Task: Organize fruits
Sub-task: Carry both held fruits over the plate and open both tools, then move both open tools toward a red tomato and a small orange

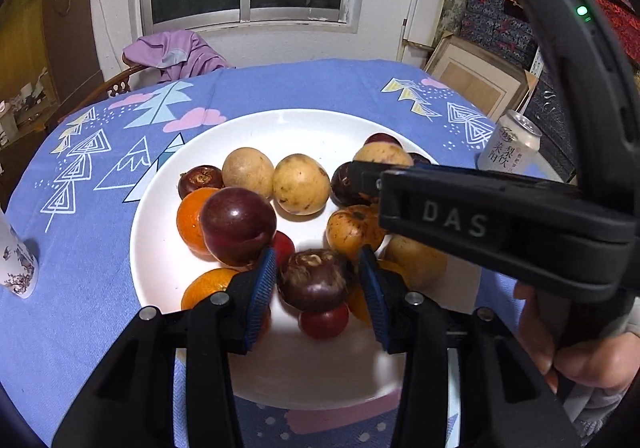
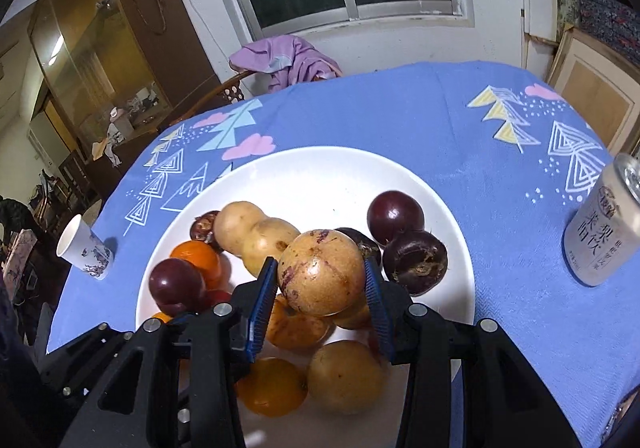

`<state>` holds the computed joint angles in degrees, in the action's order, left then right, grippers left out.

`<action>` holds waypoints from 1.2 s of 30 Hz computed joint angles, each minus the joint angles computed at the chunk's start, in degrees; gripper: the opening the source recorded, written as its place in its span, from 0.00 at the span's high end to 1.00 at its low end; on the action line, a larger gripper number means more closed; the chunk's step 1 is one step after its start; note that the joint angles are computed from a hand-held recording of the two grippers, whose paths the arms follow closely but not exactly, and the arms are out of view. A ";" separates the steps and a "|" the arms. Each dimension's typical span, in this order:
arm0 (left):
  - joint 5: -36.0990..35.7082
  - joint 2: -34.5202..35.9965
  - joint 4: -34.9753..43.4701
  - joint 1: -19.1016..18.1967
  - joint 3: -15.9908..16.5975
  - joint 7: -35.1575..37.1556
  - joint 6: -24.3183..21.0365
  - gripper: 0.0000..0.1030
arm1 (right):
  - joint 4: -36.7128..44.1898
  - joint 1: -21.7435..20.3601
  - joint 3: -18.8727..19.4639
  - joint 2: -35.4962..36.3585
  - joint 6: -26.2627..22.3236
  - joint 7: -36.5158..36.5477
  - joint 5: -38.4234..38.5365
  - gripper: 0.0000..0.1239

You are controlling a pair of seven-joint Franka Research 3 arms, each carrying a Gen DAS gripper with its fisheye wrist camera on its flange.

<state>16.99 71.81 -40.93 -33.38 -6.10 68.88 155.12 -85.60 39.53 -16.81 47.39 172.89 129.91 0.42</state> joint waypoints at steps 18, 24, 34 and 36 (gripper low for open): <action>11.46 -28.42 -49.43 -9.37 20.12 -27.45 27.34 0.14 | -30.63 23.34 -17.42 -17.56 25.77 -4.69 14.37 0.38; 8.66 -31.13 -63.25 -23.98 36.31 -33.10 34.11 0.12 | -41.34 27.51 -15.25 -18.73 32.86 -6.44 24.08 0.37; 5.43 -31.71 -66.49 -25.99 34.64 -23.94 34.99 0.08 | -44.84 12.62 0.49 -22.12 35.07 -4.55 21.66 0.29; 5.75 -32.65 -65.65 -20.01 27.79 -21.32 33.69 0.08 | -44.70 10.04 2.94 -22.30 34.92 -4.71 21.01 0.29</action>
<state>22.74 39.16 -106.58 -53.39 21.69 47.56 188.81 -130.30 49.57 -13.87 25.09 207.81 125.21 21.43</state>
